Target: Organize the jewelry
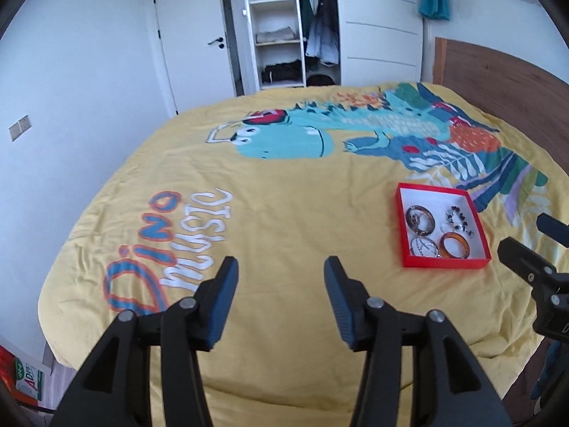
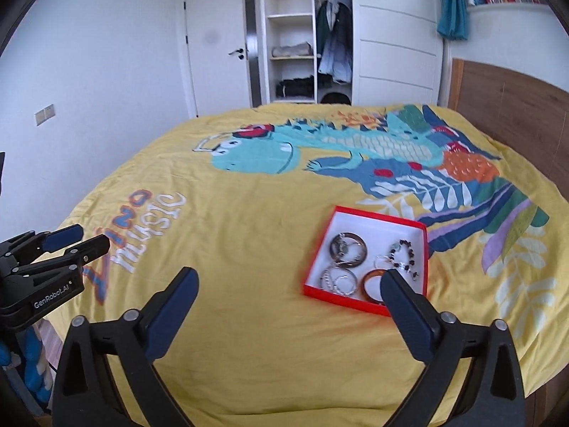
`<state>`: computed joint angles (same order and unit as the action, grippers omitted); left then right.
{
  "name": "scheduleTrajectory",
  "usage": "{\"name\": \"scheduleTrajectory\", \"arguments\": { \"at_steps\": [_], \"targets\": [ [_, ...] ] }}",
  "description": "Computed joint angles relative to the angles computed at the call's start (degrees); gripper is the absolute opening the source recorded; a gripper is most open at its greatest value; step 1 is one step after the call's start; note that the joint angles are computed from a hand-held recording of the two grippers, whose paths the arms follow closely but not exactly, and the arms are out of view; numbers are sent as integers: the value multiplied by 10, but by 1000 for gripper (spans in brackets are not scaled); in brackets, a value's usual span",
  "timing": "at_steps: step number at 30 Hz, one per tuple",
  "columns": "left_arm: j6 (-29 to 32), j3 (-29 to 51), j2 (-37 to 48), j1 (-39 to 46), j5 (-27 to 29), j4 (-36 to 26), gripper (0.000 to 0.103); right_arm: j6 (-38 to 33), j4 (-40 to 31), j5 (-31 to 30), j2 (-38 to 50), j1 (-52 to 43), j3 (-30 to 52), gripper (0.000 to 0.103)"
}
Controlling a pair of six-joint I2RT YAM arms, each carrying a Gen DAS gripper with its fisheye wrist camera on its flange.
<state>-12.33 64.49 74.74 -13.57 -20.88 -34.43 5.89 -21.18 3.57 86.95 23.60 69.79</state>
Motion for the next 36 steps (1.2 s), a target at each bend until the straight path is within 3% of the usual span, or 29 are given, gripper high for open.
{"name": "scheduleTrajectory", "arguments": {
  "at_steps": [8,15,26,36],
  "targets": [
    [-3,-58,-110,18,3,-26,61,28,-2,50,-52,58,-37,103],
    [4,-91,-155,12,-9,-28,62,33,0,89,-74,84,-58,103],
    [7,-103,-159,32,6,-18,62,40,7,100,-68,67,-77,103],
    [13,-108,-112,65,31,9,62,36,29,94,-38,42,-84,103]
  ]
}}
